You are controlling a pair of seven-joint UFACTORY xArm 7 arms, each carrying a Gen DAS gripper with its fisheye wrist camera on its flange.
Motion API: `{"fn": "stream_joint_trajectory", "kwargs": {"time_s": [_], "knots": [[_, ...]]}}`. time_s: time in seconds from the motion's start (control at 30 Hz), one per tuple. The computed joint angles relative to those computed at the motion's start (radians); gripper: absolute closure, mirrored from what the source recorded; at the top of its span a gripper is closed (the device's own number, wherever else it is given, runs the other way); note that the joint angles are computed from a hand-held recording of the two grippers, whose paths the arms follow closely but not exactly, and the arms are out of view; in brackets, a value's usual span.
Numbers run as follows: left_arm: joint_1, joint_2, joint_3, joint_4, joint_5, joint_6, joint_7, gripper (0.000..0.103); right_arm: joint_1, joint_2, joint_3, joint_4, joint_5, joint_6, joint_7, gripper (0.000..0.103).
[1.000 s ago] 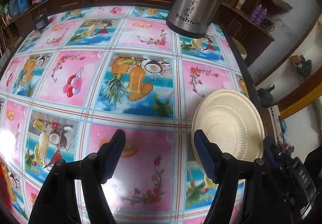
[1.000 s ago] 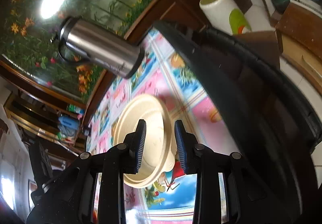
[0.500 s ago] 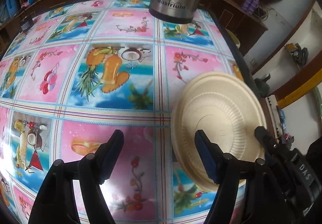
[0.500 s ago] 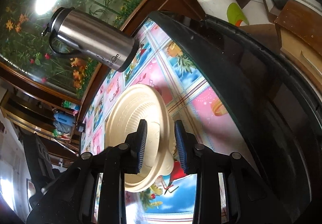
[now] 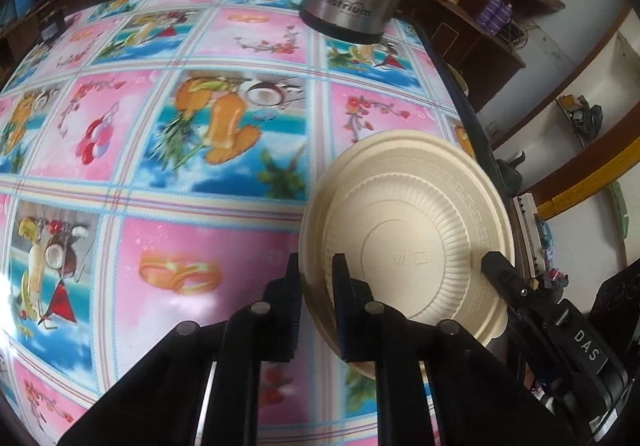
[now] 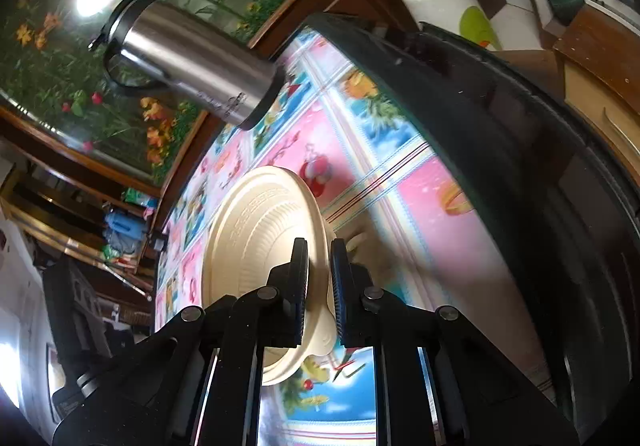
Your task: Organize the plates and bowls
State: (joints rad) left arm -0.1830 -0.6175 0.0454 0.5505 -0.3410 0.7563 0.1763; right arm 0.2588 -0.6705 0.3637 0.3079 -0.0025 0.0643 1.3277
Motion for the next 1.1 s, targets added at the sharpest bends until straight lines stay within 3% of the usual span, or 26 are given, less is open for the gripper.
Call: {"fn": "stream_joint_trajectory", "kwargs": {"time_s": [0.2, 0.37, 0.77, 1.1], "knots": [[0.049, -0.083, 0.039, -0.047, 0.030, 0.001, 0.031, 0.090, 0.028, 0.059, 0.011, 0.039, -0.012, -0.037, -0.029, 0.093], [0.115, -0.164, 0.087, -0.077, 0.072, 0.016, 0.082, 0.090, 0.022, 0.127, 0.076, 0.095, -0.019, -0.062, -0.020, 0.093], [0.288, -0.344, 0.224, -0.133, 0.145, 0.025, 0.257, 0.090, -0.213, 0.272, 0.432, 0.287, -0.167, -0.087, 0.135, 0.092], [0.401, -0.355, 0.343, -0.080, 0.141, 0.034, 0.405, 0.090, -0.563, 0.336, 0.845, 0.468, -0.267, -0.105, 0.263, 0.092]]}}
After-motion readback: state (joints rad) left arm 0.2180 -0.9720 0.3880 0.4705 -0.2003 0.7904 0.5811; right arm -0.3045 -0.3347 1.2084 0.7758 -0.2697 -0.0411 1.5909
